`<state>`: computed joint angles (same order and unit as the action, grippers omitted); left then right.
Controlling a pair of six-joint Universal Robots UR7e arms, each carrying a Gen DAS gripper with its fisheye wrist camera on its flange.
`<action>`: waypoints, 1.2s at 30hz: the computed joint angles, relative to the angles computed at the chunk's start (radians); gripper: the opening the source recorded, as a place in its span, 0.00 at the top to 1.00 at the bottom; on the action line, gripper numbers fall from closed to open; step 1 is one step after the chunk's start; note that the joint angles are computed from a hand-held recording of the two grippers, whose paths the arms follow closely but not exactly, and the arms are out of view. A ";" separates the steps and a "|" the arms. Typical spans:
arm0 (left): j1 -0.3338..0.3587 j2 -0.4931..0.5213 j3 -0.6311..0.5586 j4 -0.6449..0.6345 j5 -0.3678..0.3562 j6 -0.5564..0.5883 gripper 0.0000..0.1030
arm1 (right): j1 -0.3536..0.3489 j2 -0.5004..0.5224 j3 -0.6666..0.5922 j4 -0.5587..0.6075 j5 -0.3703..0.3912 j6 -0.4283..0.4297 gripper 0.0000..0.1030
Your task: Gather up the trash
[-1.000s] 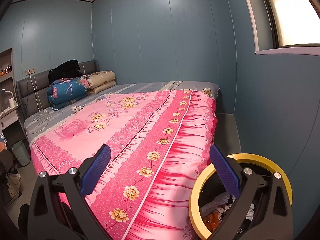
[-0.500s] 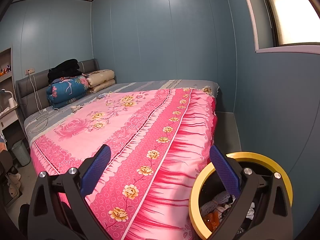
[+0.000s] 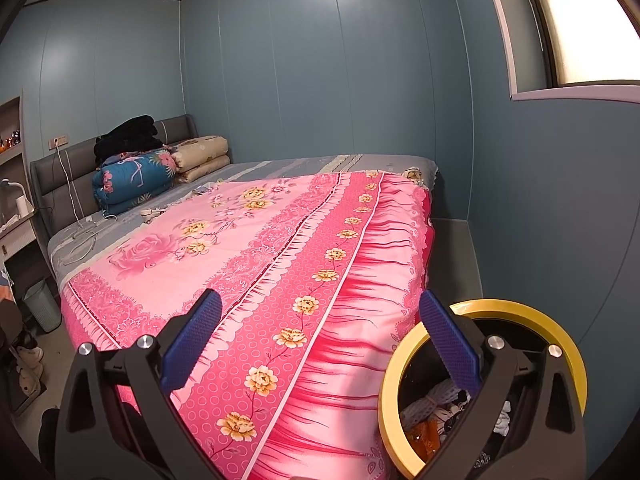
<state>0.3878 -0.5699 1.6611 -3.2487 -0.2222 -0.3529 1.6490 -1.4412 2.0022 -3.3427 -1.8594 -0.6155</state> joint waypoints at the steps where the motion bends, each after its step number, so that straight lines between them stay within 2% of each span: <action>1: 0.000 0.001 -0.001 0.000 0.001 0.001 0.08 | 0.000 0.000 0.000 0.000 -0.001 0.000 0.08; 36: 0.006 -0.006 0.000 0.017 -0.015 -0.004 0.08 | 0.014 0.010 -0.008 0.016 -0.029 0.023 0.08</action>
<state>0.3941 -0.5760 1.6612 -3.2319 -0.2372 -0.3566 1.6626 -1.4310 1.9942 -3.3263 -1.8885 -0.5925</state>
